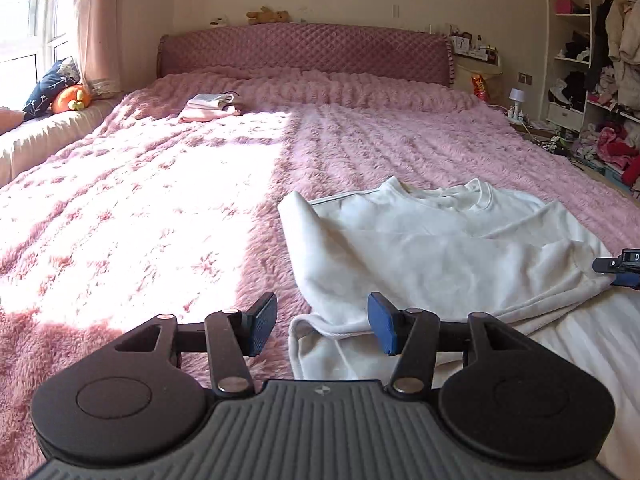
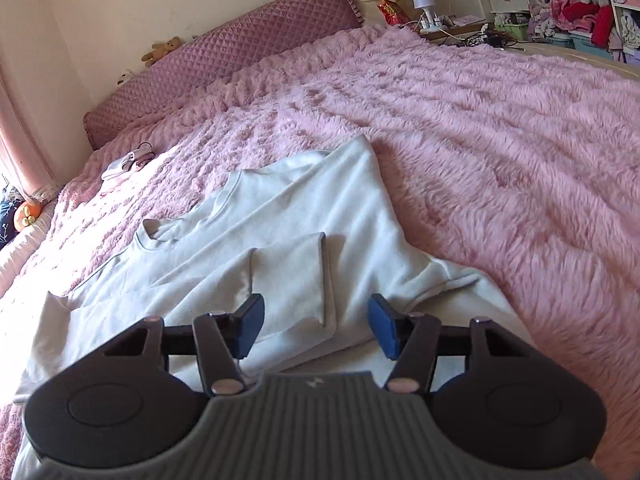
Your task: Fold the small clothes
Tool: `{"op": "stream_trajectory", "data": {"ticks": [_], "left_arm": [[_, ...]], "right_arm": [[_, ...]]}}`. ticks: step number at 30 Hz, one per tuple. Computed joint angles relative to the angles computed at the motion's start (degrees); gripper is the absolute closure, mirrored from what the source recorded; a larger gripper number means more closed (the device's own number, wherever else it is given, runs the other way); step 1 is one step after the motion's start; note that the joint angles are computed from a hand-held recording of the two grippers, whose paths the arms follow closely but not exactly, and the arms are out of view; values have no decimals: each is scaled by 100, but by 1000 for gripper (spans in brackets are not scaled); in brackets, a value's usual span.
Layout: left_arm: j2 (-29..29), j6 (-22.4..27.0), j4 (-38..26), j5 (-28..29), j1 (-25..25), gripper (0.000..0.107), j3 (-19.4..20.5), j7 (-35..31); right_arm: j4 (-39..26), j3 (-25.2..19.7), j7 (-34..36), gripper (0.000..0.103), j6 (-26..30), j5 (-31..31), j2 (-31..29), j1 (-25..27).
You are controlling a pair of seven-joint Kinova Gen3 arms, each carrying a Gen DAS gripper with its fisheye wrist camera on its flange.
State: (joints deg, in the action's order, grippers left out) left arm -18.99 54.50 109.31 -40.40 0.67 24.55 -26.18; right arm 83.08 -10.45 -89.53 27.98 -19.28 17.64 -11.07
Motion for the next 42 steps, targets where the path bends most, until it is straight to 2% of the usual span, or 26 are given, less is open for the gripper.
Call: {"op": "stream_trajectory", "data": {"ticks": [3, 7, 9, 10, 13, 15, 17, 18, 19, 20, 22, 23, 27, 30, 32, 35, 39, 42], "left_arm": [[15, -58, 162, 192, 48, 46, -303, -349], [167, -151, 303, -141, 60, 46, -180, -644], [412, 32, 269, -460, 101, 46, -43, -792], [535, 82, 260, -595, 167, 46, -56, -882], [768, 50, 245, -819, 406, 46, -236, -1225], [889, 41, 255, -986, 583, 46, -351, -1425], [893, -53, 243, -918, 639, 48, -464, -1742], [852, -220, 284, -744, 727, 58, -680, -1965], [789, -397, 297, -511, 860, 75, -939, -2173], [755, -483, 279, -332, 943, 82, -1092, -2320], [776, -448, 252, -256, 913, 97, -1080, -2473], [790, -386, 246, -312, 796, 102, -914, -2441], [758, -257, 284, -680, 712, 104, -684, -1874], [702, -204, 307, -844, 683, 104, -573, -1269], [777, -99, 269, -819, 719, 104, -530, -1053], [945, 179, 271, -1043, 875, 104, -411, -695], [1004, 527, 219, -1106, 1174, 104, -452, -405], [954, 620, 152, -862, 1319, 106, -604, -543]], "right_arm": [[-2, 64, -59, 44, 9, 160, 45, -139], [-108, 67, -160, 42, 86, 223, 100, -195], [-171, 67, -148, 60, 150, 285, 129, -223], [-217, 126, -215, 76, 214, 387, 141, -290], [-152, 55, -192, 85, 121, 292, 123, -202], [-144, 25, -172, 86, 110, 232, 121, -166], [-142, 7, -128, 88, 109, 218, 115, -155], [-150, -2, -98, 89, 119, 214, 112, -148], [-159, -9, -72, 90, 123, 206, 113, -144], [-145, -9, -66, 92, 94, 192, 100, -143], [-144, -30, -34, 95, 75, 144, 75, -123], [-121, -30, -33, 96, 16, 129, 33, -126], [180, -193, 201, 97, -564, -160, -300, 79], [482, 24, 41, 97, -1012, -12, -614, -56], [497, -8, 118, 97, -854, 78, -619, 39], [462, 341, -233, 97, -407, 622, -512, -249], [774, 325, -345, 95, -477, 665, -498, -175], [830, 471, -716, 86, -495, 893, -547, -332]]}}
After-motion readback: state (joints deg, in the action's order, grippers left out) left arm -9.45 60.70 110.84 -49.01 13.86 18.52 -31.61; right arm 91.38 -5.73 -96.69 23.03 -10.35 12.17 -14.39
